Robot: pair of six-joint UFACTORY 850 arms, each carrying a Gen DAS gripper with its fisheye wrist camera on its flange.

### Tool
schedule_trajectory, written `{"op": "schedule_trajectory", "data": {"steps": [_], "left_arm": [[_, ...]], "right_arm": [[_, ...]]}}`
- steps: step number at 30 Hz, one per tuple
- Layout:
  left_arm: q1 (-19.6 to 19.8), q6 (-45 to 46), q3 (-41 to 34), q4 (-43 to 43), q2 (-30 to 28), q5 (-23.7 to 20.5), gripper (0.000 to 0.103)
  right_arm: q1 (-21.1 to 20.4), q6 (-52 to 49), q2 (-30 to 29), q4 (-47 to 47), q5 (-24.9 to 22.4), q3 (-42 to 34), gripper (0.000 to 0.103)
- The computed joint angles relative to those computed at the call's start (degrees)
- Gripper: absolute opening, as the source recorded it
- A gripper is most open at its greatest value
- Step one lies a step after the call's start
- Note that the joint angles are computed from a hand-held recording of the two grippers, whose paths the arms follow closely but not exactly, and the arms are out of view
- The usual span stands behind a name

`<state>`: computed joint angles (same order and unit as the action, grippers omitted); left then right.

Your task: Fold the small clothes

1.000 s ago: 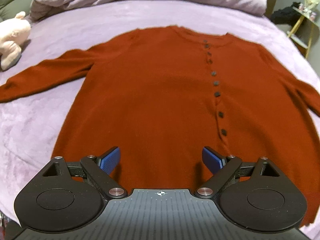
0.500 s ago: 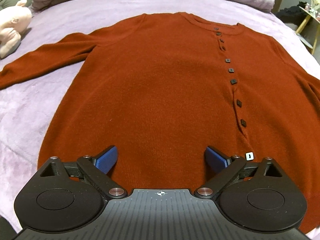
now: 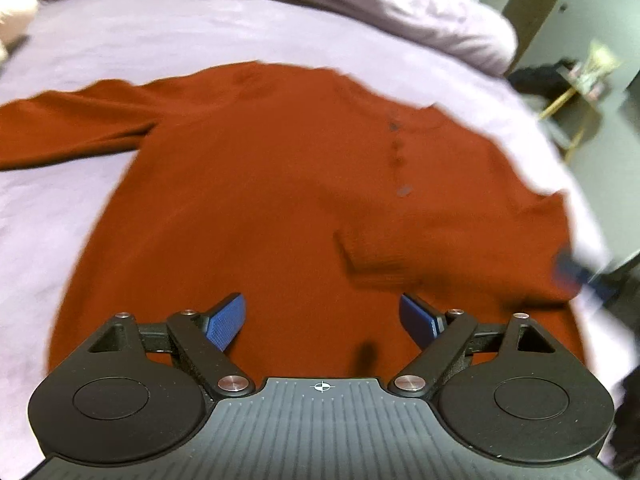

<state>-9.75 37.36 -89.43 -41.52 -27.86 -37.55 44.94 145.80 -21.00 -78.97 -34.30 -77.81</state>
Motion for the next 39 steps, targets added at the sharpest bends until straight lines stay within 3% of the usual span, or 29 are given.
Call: {"op": "schedule_trajectory", "data": {"steps": [3,5,8,10,13,16,18,20,22,25,27,29,31,33,35,39], "left_arm": [[-0.03,2.67,-6.55,-6.23,-4.55,-7.42,0.087],[-0.82,1.6,-10.96,-5.63,-7.85,-10.32,0.084],[-1.22,-3.81,-15.69,-3.29,-11.66,-11.57,0.073],[-0.5,-6.31,-16.83,-4.45,-12.93,-13.14,0.072],[0.53,-10.29,-20.09,-4.68,-15.87,-18.78,0.072],[0.61,-10.73,-22.8,-5.74,-18.4,-22.03,0.063],[0.08,-11.02,-24.33,-5.31,-19.45,-22.1,0.045],[-0.47,-11.67,-26.56,-4.64,-20.66,-22.22,0.013],[-0.62,-11.72,-28.63,-4.77,-21.3,-22.26,0.013],[-0.69,-8.31,-30.43,-4.49,-20.26,-18.24,0.012],[-0.73,-6.78,-29.99,-1.61,-18.59,-12.53,0.012],[-1.33,-7.47,-28.42,6.22,-16.66,-3.45,0.012],[-1.45,-12.28,-29.79,14.92,-17.37,0.23,0.012],[-0.61,-15.12,-33.19,17.08,-19.78,-1.77,0.012],[0.4,-14.97,-36.68,14.42,-22.51,-5.71,0.013],[0.82,-15.61,-40.71,13.41,-26.09,-9.49,0.014]], "right_arm": [[1.06,-0.3,1.17,5.12,-1.81,2.02,0.021],[1.74,1.32,2.1,6.55,-2.58,3.62,0.021],[2.59,5.76,4.21,6.39,-2.91,7.54,0.022],[2.8,7.31,4.67,6.37,-2.76,9.04,0.022],[3.03,11.34,5.29,5.03,-1.73,10.95,0.022],[2.61,12.94,3.87,3.73,-1.48,9.64,0.022],[2.51,11.53,3.36,4.47,-1.59,8.65,0.022],[2.53,10.32,3.5,5.17,-1.68,8.6,0.022],[2.43,8.93,3.61,6.36,-1.97,8.52,0.022],[2.33,4.8,3.46,10.22,-4.56,7.72,0.021],[2.4,-3.05,2.11,16.71,-9.78,5.06,0.021],[2.31,-10.09,0.31,21.26,-14.53,1.98,0.021],[1.95,-13.84,-0.93,23.17,-15.86,-0.04,0.021],[1.55,-14.09,-1.26,22.04,-14.48,-0.64,0.023],[0.94,-9.77,-0.64,17.69,-10.74,0.47,0.03],[-1.78,-2.55,-1.25,10.5,-4.75,0.41,0.04]]}}
